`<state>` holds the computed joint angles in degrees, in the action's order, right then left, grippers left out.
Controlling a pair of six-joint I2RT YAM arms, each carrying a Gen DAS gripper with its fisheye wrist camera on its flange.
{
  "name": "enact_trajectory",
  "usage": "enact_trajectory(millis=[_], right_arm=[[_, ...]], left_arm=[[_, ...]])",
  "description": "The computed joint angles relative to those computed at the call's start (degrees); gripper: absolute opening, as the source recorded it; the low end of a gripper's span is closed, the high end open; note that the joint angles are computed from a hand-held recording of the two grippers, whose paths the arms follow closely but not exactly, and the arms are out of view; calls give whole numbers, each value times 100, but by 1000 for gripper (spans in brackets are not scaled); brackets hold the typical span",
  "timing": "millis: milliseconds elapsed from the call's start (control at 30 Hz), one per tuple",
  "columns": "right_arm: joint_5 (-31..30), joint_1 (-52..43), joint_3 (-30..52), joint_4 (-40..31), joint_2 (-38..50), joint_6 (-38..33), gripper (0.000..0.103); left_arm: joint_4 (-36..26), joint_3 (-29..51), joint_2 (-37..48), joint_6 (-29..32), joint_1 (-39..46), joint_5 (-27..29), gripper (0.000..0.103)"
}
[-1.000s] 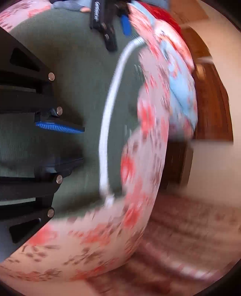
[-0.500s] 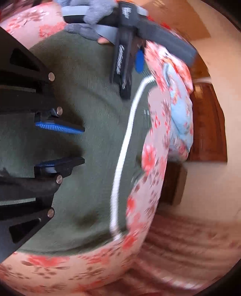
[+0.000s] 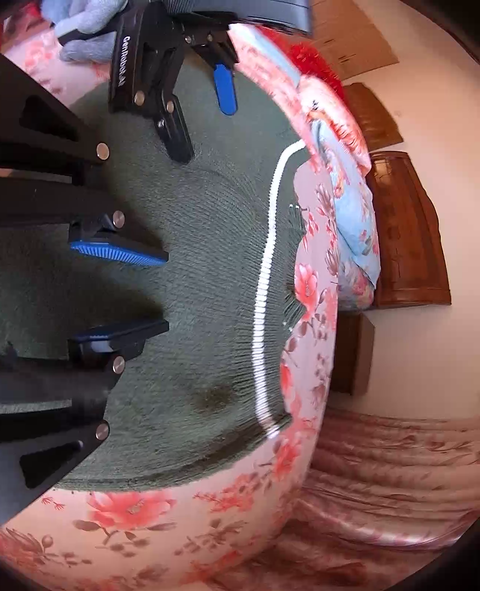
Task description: Fold small clothes
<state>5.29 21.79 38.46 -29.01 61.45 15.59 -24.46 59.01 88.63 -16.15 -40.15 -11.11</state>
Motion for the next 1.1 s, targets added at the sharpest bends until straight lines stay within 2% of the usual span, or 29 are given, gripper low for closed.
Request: enact_trajectory(millis=[67, 200, 267, 333, 400, 500, 567, 633, 767, 833, 900, 1000, 1100], right_arm=[[-302, -468, -122, -79, -233, -81, 26], [-461, -993, -206, -264, -467, -222, 25], [16, -636, -11, -431, -278, 78, 25], [719, 29, 265, -654, -70, 454, 25], [823, 703, 353, -478, 24, 585, 26], [946, 1701, 607, -358, 531, 529, 26], [1090, 2171, 644, -387, 839, 374, 26], [1326, 2348, 322, -306, 476, 202, 28], [807, 1639, -249, -839, -782, -131, 28], [702, 1152, -412, -1213, -1350, -326, 28], [412, 631, -411, -1477, -1723, -368, 28], [272, 242, -172, -1364, -1443, -406, 28], [313, 454, 225, -814, -680, -393, 28]], left_arm=[[71, -350, -401, -13, 306, 165, 103], [297, -1041, -1024, 50, 1064, 488, 103], [174, -1031, -1050, -3, 1249, 558, 103], [54, -960, -1163, -339, 1208, 637, 103], [104, -937, -1346, -452, 943, 885, 103], [0, -762, -1102, -138, 178, 215, 103], [-22, -822, -906, -12, 11, 80, 103], [263, -1254, -1223, 11, 74, 105, 103], [363, -1868, -1968, 337, 458, 539, 103], [126, -1949, -2190, 469, 330, 273, 103], [-190, -1918, -2337, 322, 346, 349, 103], [-138, -1539, -2150, 222, 692, 941, 103], [-41, -651, -1334, 261, 657, 792, 103]])
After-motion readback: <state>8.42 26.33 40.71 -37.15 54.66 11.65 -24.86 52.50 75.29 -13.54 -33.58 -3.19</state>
